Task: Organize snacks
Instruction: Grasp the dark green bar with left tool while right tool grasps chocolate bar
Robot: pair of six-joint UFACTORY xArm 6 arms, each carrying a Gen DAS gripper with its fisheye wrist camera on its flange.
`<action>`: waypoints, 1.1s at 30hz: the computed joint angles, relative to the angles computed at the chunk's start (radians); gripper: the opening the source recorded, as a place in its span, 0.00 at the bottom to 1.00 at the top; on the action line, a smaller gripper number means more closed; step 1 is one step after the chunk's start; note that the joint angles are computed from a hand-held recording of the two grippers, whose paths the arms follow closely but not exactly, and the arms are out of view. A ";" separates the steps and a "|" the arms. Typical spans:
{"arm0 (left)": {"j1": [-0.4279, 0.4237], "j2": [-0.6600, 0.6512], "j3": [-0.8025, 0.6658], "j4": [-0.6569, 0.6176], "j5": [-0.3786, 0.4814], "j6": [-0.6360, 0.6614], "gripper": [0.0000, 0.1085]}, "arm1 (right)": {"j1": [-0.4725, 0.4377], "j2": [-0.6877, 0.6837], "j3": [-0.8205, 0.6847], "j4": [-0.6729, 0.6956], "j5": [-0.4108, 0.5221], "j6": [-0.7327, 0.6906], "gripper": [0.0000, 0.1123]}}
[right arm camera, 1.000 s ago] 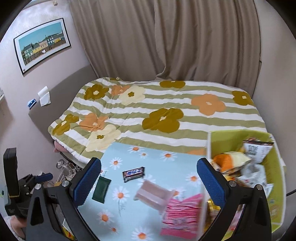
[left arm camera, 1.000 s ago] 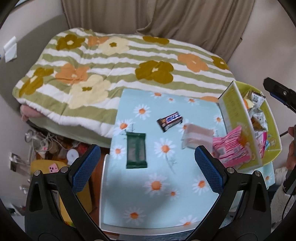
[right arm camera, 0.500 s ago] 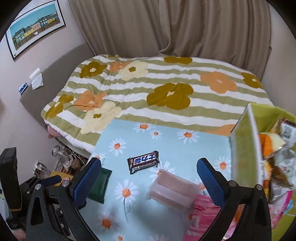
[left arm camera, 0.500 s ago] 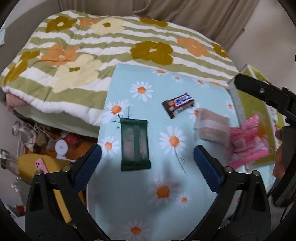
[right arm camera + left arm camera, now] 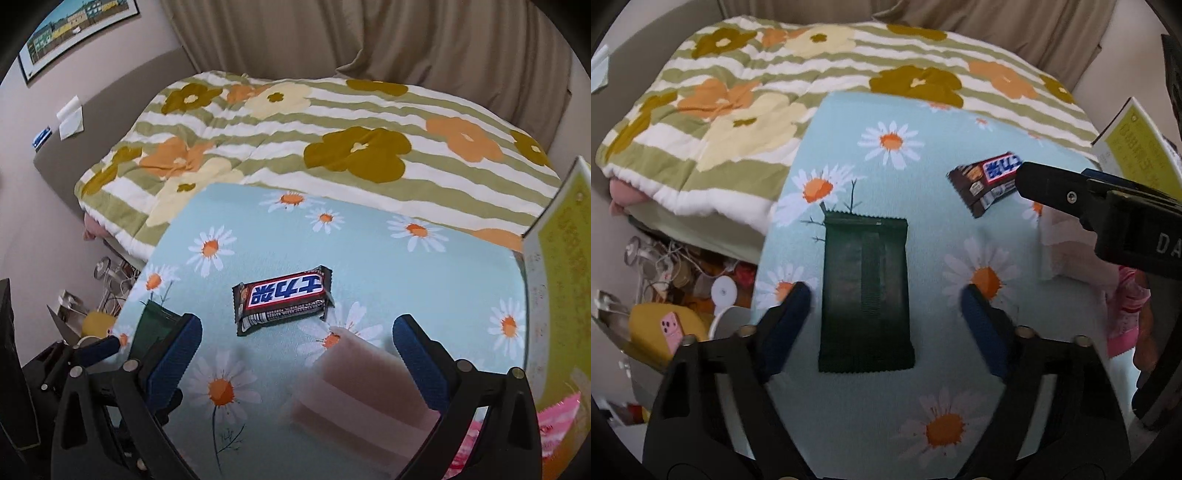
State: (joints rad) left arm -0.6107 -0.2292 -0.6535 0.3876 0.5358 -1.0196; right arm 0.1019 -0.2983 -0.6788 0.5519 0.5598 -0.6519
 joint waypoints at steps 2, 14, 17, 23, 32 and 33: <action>-0.003 0.009 -0.006 0.030 0.005 -0.022 0.69 | 0.006 0.017 -0.002 0.000 -0.009 -0.013 0.92; 0.015 0.023 -0.043 0.007 0.074 0.022 0.41 | 0.038 0.091 -0.023 -0.070 -0.060 -0.017 0.92; 0.027 0.003 -0.019 -0.010 0.050 0.049 0.38 | 0.047 0.104 -0.026 -0.089 -0.067 -0.006 0.92; 0.033 -0.005 -0.012 -0.028 0.040 0.071 0.37 | 0.068 0.126 -0.030 -0.147 -0.090 0.022 0.91; 0.047 -0.014 0.004 -0.056 0.012 0.073 0.37 | 0.077 0.156 -0.036 -0.176 -0.126 0.016 0.86; 0.047 -0.014 0.003 -0.057 0.012 0.072 0.37 | 0.079 0.154 -0.035 -0.168 -0.128 0.006 0.84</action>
State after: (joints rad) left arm -0.5634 -0.2430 -0.6502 0.3311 0.5479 -0.9479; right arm 0.1814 -0.1441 -0.7139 0.3836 0.4315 -0.6455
